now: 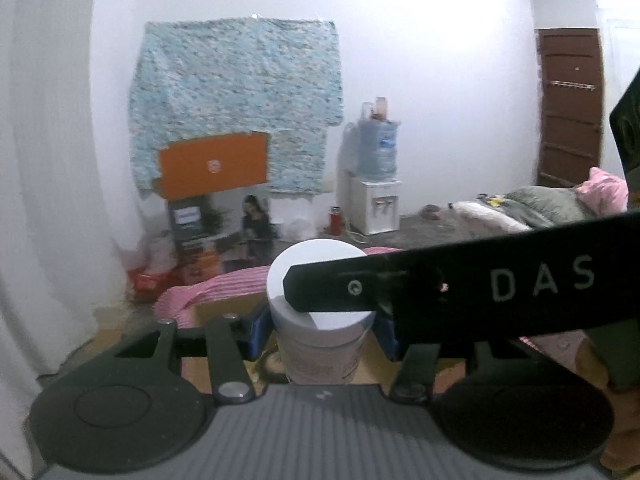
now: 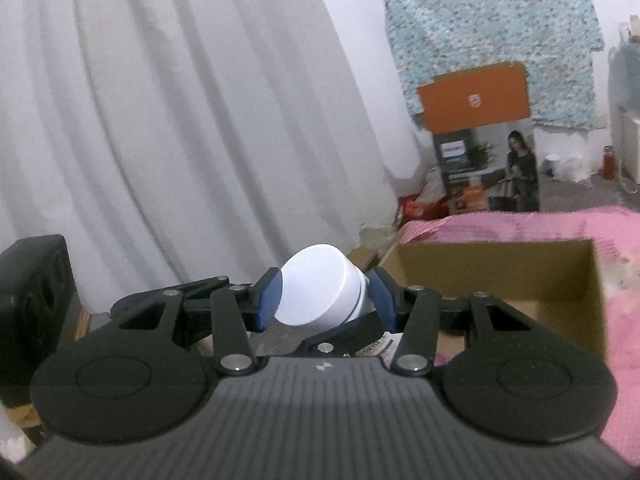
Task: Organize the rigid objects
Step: 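Lift the white jar with the right tool over the box, then lower the white jar into the box and open the right tool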
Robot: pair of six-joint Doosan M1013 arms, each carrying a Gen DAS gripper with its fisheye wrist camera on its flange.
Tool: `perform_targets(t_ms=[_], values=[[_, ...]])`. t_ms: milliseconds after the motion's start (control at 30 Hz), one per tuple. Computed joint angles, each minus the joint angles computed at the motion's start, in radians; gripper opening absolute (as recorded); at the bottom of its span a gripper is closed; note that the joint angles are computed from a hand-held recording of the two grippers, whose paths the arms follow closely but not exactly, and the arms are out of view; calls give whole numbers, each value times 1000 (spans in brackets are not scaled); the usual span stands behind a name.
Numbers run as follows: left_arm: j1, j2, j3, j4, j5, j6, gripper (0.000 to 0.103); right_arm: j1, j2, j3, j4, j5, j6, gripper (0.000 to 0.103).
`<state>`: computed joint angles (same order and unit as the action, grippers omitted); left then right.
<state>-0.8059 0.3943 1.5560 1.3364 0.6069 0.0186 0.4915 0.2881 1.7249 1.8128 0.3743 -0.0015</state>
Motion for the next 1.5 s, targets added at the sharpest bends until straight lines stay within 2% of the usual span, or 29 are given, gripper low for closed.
perform_targets(t_ms=[100,233,367,467,533,633,800,1000,1167,1233,1400,1500], values=[[35,32,-61,-121,-72,119,54,-29,20,-45,-121,-7,132,48],[91,100,-171,-414,-121,398,54,-68,80,-138,-377,9,412,48],[138,174,-277,-713,-96,672,54,-104,163,-249,-615,74,693,48],[170,228,-355,-865,-46,808,54,-117,230,-329,-733,121,838,48],[184,266,-407,-924,-1,873,54,-123,276,-386,-800,151,916,48],[202,312,-472,-997,57,941,54,-126,344,-470,-900,193,1022,48],[225,370,-548,-1103,126,1011,54,-127,430,-575,-994,249,1125,48],[236,415,-608,-1153,191,1045,54,-127,502,-663,-1066,300,1196,48],[238,424,-624,-1172,206,1076,54,-129,520,-684,-1066,312,1197,49],[238,424,-627,-1179,207,1087,55,-128,518,-683,-1072,303,1193,53],[232,410,-615,-1151,188,1084,65,-124,490,-656,-1089,245,1164,66],[228,391,-592,-1132,175,1071,71,-126,472,-634,-1072,215,1146,67]])
